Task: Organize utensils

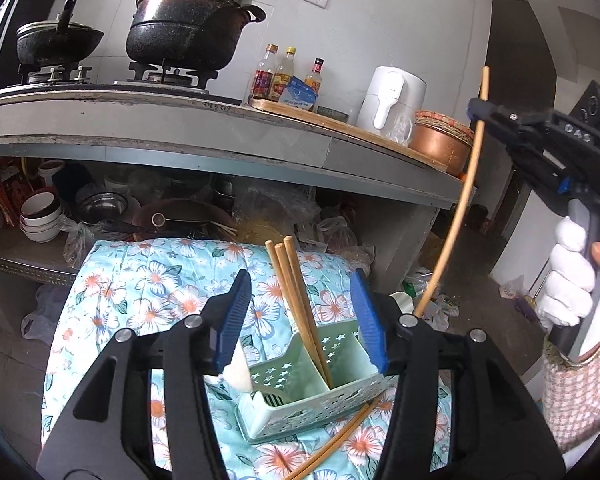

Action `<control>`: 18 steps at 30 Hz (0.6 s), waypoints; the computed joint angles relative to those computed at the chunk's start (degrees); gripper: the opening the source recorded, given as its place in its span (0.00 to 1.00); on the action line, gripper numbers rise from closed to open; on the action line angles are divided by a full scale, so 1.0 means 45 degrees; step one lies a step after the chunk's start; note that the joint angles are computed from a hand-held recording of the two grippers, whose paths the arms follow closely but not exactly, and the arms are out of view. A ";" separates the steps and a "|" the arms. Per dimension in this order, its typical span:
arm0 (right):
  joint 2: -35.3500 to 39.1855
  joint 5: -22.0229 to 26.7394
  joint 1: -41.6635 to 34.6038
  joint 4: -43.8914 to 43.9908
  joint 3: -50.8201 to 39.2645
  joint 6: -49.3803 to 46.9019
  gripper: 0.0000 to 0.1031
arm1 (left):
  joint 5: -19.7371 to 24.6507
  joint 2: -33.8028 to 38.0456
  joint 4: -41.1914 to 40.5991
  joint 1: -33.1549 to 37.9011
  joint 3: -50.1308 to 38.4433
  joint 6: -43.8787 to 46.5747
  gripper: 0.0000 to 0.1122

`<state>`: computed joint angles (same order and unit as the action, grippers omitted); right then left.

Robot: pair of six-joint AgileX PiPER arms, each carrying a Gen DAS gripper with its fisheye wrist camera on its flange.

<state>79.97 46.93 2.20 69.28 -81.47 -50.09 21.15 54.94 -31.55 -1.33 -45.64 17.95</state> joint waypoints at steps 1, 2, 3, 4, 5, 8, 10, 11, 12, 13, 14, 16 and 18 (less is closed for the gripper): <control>0.0135 -0.0375 0.0328 -0.0207 0.0088 -0.0037 0.07 | 0.0077 -0.0285 -0.0443 0.0251 0.0206 0.0507 0.48; 0.0256 -0.0764 0.0647 -0.0462 0.0191 -0.0015 0.07 | 0.0195 -0.0597 -0.0856 0.0534 0.0425 0.1011 0.50; 0.0378 -0.1239 0.1026 -0.0879 0.0278 0.0122 0.07 | 0.0337 -0.0845 -0.1185 0.0794 0.0593 0.1430 0.52; 0.0451 -0.1543 0.1268 -0.1159 0.0388 0.0182 0.07 | 0.0554 -0.1130 -0.1612 0.1141 0.0798 0.1975 0.54; 0.0587 -0.1797 0.1503 -0.1437 0.0477 0.0271 0.07 | 0.0799 -0.1371 -0.2018 0.1493 0.0973 0.2481 0.55; 0.0835 -0.2557 0.2150 -0.2383 0.0778 0.0583 0.07 | 0.1685 -0.1847 -0.3053 0.2599 0.1363 0.3708 0.59; 0.1033 -0.2835 0.2543 -0.3294 0.0867 0.1054 0.07 | 0.2249 -0.2015 -0.3537 0.3251 0.1591 0.4271 0.59; 0.1167 -0.2803 0.2687 -0.3721 0.0854 0.1273 0.07 | 0.2456 -0.2070 -0.3597 0.3468 0.1684 0.4381 0.60; 0.1232 -0.2881 0.2829 -0.4098 0.0902 0.1487 0.07 | 0.2551 -0.2103 -0.3565 0.3575 0.1758 0.4396 0.61; 0.1224 -0.2964 0.2931 -0.4411 0.0988 0.1687 0.08 | 0.2576 -0.2178 -0.3409 0.3581 0.1859 0.4250 0.61; 0.1246 -0.2954 0.2981 -0.4652 0.0992 0.1853 0.08 | 0.2668 -0.2201 -0.3393 0.3637 0.1934 0.4234 0.61; 0.1040 -0.2952 0.2924 -0.4614 0.1197 0.1826 0.15 | 0.2958 -0.2246 -0.3622 0.3887 0.2062 0.4510 0.62; 0.0687 -0.2943 0.2726 -0.4242 0.1481 0.1576 0.28 | 0.3021 -0.2261 -0.3525 0.3865 0.2141 0.4510 0.64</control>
